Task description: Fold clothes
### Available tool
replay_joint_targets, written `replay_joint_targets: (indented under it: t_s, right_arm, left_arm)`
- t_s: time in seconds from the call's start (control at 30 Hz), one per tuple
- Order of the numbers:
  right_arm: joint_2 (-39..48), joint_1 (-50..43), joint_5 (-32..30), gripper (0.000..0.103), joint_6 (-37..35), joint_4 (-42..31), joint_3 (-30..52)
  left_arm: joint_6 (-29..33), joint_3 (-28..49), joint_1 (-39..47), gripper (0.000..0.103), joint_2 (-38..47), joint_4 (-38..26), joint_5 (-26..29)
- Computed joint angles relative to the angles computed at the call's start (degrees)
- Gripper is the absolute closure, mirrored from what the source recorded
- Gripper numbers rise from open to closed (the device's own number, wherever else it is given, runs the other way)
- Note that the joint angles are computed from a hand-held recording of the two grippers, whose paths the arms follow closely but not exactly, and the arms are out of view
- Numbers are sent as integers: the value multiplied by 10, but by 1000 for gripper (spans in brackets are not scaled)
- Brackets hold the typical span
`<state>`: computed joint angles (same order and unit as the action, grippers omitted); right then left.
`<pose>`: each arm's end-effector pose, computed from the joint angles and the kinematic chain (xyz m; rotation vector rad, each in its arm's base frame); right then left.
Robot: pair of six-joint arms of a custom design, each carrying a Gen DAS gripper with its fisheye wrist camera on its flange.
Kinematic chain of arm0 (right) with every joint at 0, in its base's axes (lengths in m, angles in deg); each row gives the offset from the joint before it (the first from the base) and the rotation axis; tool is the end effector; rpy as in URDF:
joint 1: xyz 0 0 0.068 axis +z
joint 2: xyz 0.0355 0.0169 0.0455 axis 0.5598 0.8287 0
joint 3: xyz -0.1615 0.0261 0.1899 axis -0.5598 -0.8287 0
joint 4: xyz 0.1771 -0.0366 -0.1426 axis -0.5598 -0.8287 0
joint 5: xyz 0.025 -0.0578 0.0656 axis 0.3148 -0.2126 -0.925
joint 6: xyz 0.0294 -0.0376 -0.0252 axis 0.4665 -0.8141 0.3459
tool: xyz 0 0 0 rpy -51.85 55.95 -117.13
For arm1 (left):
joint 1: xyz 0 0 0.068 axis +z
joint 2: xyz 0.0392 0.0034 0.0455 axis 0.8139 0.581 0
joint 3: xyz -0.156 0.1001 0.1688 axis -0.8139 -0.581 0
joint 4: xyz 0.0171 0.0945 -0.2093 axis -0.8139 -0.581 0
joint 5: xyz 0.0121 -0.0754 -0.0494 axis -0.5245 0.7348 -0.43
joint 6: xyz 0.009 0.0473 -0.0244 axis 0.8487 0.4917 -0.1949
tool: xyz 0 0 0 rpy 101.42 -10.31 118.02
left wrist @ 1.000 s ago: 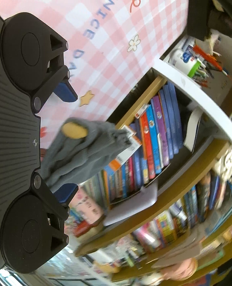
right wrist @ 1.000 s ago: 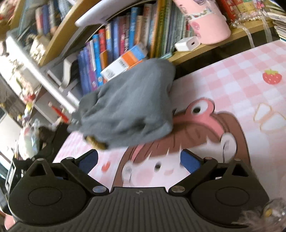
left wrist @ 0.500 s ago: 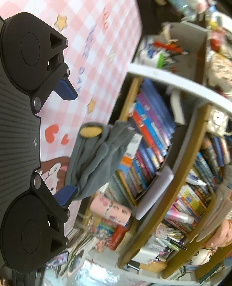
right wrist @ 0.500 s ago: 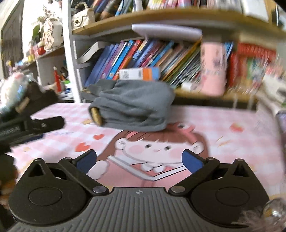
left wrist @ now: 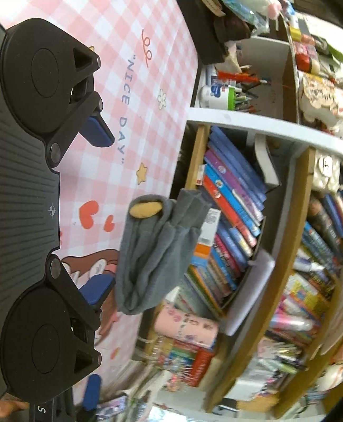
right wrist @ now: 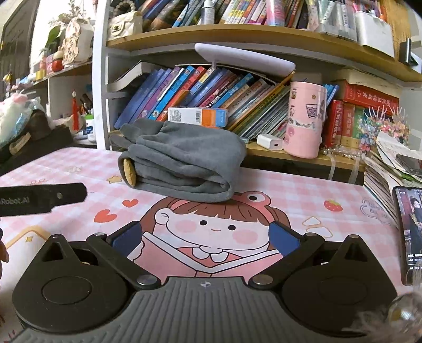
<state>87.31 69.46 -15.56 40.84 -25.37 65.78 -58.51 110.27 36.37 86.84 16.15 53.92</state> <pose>0.3334 0.2304 0.0312 -0.4597 1.9517 0.2791 0.2872 -0.0790 0.0310 -0.3260 1.9408 -0.0434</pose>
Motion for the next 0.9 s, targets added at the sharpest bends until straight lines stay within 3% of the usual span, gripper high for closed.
replay_joint_targets:
  t_s: [0.3,0.53,0.9]
  right_arm:
    - [3,7,21,0,-6,-24,13]
    - [6,14,32,0,-8,-13,8]
    - [8,11,56,0,19,-66,34]
  left_arm:
    - [84,21,-44,0,-17,-68,-72]
    - [83,37,-45,0,-23,-108,-78]
    - [77,51,-35,0,-31,-160,-72]
